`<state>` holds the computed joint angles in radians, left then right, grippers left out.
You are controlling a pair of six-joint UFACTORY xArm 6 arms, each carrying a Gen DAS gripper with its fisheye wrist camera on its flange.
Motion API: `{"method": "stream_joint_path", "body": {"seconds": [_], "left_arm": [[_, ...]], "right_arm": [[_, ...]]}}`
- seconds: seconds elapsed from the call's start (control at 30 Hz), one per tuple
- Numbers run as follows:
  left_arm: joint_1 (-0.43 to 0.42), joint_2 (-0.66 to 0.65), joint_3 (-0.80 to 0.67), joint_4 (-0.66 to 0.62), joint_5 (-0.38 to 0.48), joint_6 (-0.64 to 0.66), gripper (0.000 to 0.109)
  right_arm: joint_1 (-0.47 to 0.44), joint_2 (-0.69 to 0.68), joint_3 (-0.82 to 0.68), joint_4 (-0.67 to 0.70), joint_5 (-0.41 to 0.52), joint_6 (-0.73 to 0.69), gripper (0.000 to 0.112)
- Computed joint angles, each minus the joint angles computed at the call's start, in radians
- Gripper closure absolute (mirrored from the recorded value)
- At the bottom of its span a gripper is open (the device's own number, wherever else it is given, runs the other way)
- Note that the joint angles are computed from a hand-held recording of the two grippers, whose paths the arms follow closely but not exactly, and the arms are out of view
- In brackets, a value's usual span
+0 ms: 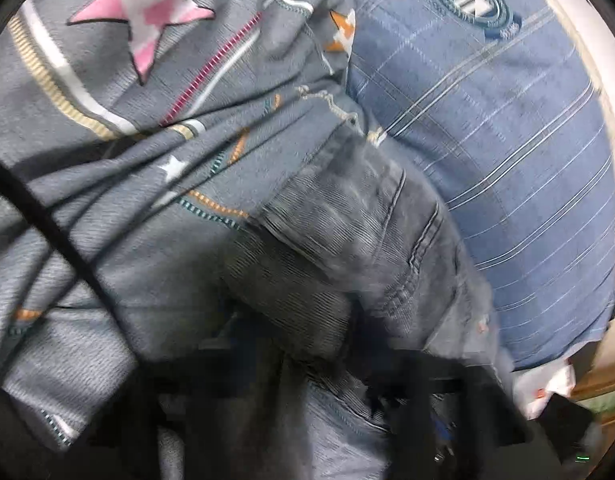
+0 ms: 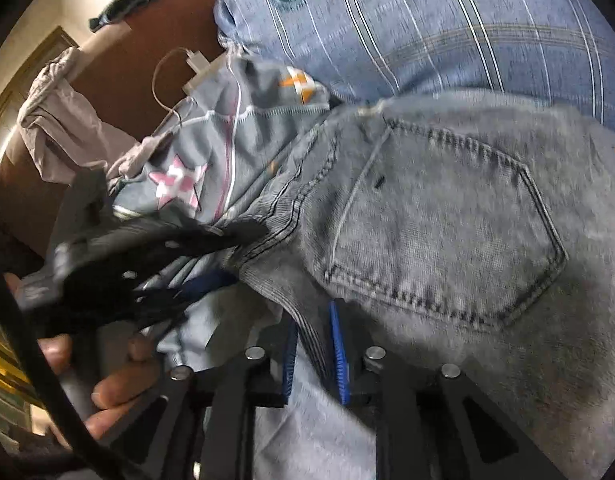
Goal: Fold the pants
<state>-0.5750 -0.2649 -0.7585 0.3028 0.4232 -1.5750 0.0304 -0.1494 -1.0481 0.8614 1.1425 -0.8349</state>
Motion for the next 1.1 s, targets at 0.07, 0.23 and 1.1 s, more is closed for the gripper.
{"method": "stream_joint_path", "body": {"seconds": [0.07,0.23,1.1], "left_arm": [[-0.010,0.006,-0.027,0.075,0.040,-0.023,0.090],[-0.019,-0.027,-0.046,0.180,0.088,-0.056,0.092],[-0.361,0.377,-0.567,0.212,0.050,0.326,0.043]], "right_arm": [[-0.037,-0.026,-0.019,0.004,0.050,0.008,0.089],[-0.282,-0.104,-0.073,0.043,0.159,0.010,0.033],[-0.790,0.170,-0.228,-0.308,-0.016,0.400,0.088]]}}
